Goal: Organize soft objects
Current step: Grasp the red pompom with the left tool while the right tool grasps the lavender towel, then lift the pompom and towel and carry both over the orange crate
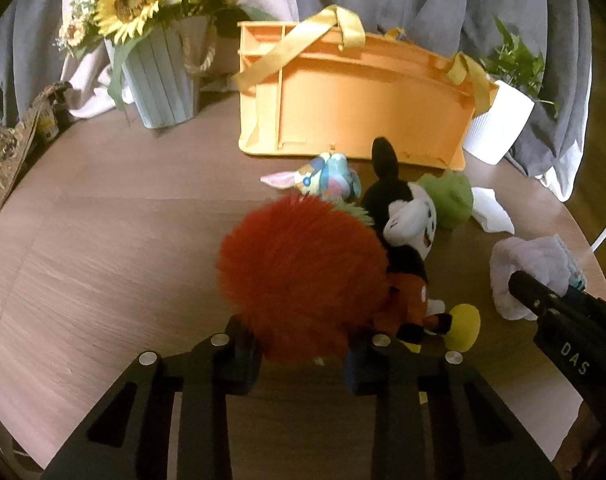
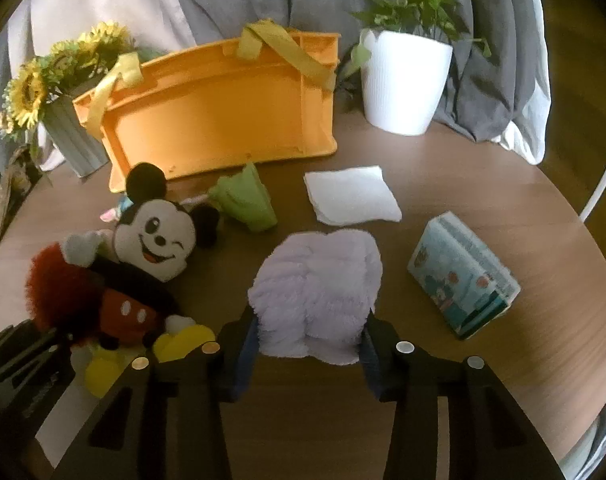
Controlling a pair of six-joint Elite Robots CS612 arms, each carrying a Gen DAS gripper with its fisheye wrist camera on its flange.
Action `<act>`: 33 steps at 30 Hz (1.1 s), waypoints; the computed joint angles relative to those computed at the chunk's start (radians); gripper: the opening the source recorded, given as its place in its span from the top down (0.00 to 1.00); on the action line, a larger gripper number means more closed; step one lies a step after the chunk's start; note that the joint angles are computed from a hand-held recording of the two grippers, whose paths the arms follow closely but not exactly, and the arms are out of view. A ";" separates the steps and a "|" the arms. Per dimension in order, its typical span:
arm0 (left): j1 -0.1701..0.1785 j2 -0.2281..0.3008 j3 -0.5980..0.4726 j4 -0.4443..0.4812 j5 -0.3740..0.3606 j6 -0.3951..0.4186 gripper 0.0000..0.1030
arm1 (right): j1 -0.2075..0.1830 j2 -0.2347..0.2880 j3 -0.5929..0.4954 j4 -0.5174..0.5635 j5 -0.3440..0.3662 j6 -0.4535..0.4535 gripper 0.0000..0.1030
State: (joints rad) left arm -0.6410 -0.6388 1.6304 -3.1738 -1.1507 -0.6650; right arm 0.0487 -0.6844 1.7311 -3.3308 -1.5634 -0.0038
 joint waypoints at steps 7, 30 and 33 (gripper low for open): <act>-0.011 -0.017 0.016 -0.042 0.049 0.008 0.72 | -0.003 -0.021 0.018 -0.029 0.023 -0.005 0.61; -0.031 -0.084 0.043 -0.181 0.178 0.100 0.72 | -0.008 -0.090 0.046 -0.171 0.110 -0.022 0.61; -0.031 -0.089 0.037 -0.199 0.187 0.124 0.72 | -0.008 -0.094 0.044 -0.193 0.117 -0.021 0.61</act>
State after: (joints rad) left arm -0.6715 -0.7275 1.6673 -3.3726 -0.9635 -0.5406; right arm 0.0405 -0.7786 1.7753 -3.5233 -1.4462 -0.0252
